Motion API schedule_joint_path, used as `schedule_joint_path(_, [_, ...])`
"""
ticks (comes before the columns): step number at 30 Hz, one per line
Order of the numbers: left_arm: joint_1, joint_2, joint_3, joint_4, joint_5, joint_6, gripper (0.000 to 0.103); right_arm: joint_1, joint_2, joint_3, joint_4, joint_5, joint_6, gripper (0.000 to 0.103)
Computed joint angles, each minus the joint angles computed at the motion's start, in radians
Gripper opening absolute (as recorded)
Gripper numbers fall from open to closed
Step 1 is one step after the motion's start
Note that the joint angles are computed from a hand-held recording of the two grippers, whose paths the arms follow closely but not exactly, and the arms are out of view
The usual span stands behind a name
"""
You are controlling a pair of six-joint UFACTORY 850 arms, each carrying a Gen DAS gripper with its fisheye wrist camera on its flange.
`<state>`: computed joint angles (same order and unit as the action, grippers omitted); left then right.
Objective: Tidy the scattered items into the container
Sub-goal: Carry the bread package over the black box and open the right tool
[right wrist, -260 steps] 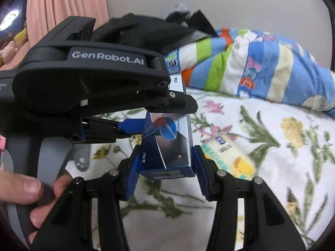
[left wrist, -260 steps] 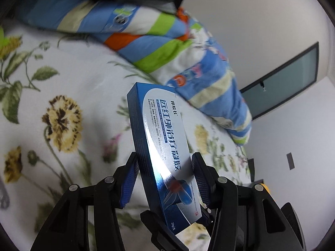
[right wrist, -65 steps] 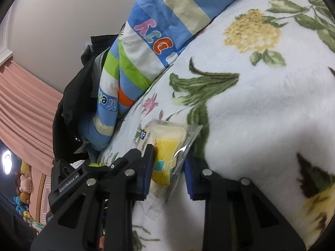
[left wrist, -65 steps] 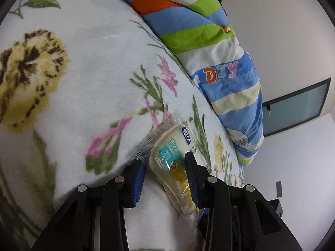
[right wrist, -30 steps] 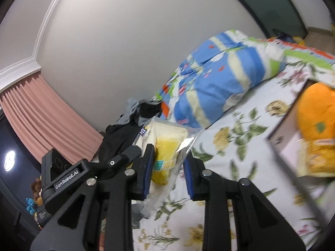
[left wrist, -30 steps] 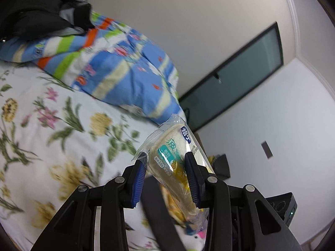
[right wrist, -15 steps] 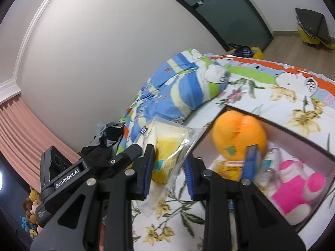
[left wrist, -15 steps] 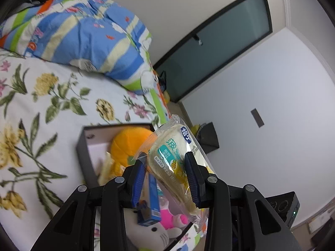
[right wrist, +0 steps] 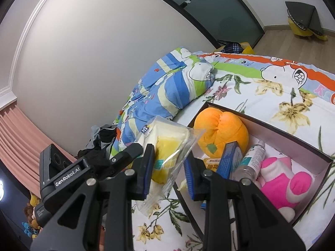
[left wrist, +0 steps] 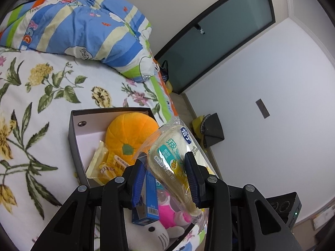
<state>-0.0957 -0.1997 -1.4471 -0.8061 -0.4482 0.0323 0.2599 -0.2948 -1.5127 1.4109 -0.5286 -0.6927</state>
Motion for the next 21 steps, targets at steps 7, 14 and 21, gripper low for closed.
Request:
schedule_joint_path(7, [-0.023,-0.051,-0.054,0.353,-0.040,-0.350,0.065,0.026,-0.013,-0.007,-0.118,0.063,0.088,0.086])
schedule_joint_path(14, [-0.042,-0.036,-0.050,0.513,-0.020,-0.467,0.078,0.045,-0.001,-0.007,-0.226,0.138,0.120,0.093])
schedule_joint_path(21, [-0.050,-0.010,-0.038,0.562,-0.044,-0.490,0.079,0.068,0.033,0.006,-0.501,0.178,0.337,0.094])
